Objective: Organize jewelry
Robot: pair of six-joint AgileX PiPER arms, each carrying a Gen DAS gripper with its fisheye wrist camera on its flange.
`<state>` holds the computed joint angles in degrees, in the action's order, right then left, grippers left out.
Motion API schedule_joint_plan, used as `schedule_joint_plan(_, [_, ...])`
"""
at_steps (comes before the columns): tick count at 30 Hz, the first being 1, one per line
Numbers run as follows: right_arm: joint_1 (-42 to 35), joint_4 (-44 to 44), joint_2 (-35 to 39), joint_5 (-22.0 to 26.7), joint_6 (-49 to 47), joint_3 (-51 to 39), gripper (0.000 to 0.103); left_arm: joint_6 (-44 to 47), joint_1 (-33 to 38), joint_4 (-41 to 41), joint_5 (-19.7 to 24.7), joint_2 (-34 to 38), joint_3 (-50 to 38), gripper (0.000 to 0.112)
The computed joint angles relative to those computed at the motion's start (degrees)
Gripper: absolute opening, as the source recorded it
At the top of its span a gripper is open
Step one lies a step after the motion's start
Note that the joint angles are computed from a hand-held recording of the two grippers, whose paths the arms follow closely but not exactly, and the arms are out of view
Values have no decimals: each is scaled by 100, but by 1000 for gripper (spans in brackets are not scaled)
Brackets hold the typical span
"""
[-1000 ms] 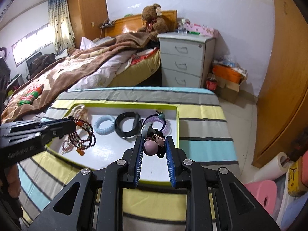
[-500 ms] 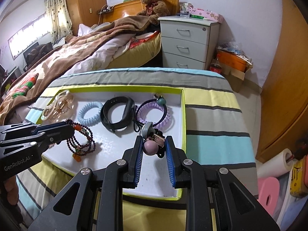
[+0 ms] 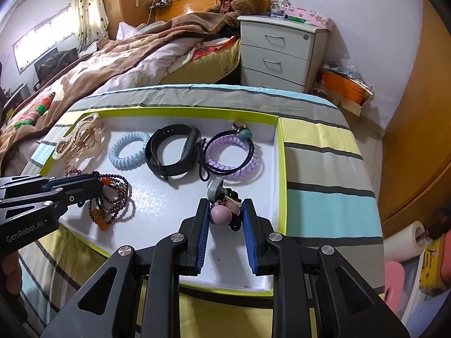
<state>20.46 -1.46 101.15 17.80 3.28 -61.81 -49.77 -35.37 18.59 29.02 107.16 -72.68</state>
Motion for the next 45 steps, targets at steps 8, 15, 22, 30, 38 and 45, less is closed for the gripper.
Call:
schedule_joint_plan(8, [94, -354, 25, 38, 332, -6, 24, -119, 21, 85, 18, -24, 65, 16])
schedule_joint_plan(15, [84, -327, 38, 88, 254, -38, 26, -172, 44, 111, 53, -30, 72, 22])
schedule_joint_plan(22, [83, -14, 44, 79, -25, -39, 35, -221, 53, 145, 82, -68, 126, 32])
schedule_joint_plan(30, [107, -2, -111, -11, 81, 101, 46, -445, 5, 336, 139, -140, 191, 42])
schedule_joint_plan(38, [149, -142, -280, -53, 315, 230, 46, -655, -97, 533, 207, -261, 241, 51])
schedule_joint_plan(45, [172, -125, -392, -104, 424, 299, 47, -943, -197, 770, 359, -350, 285, 54])
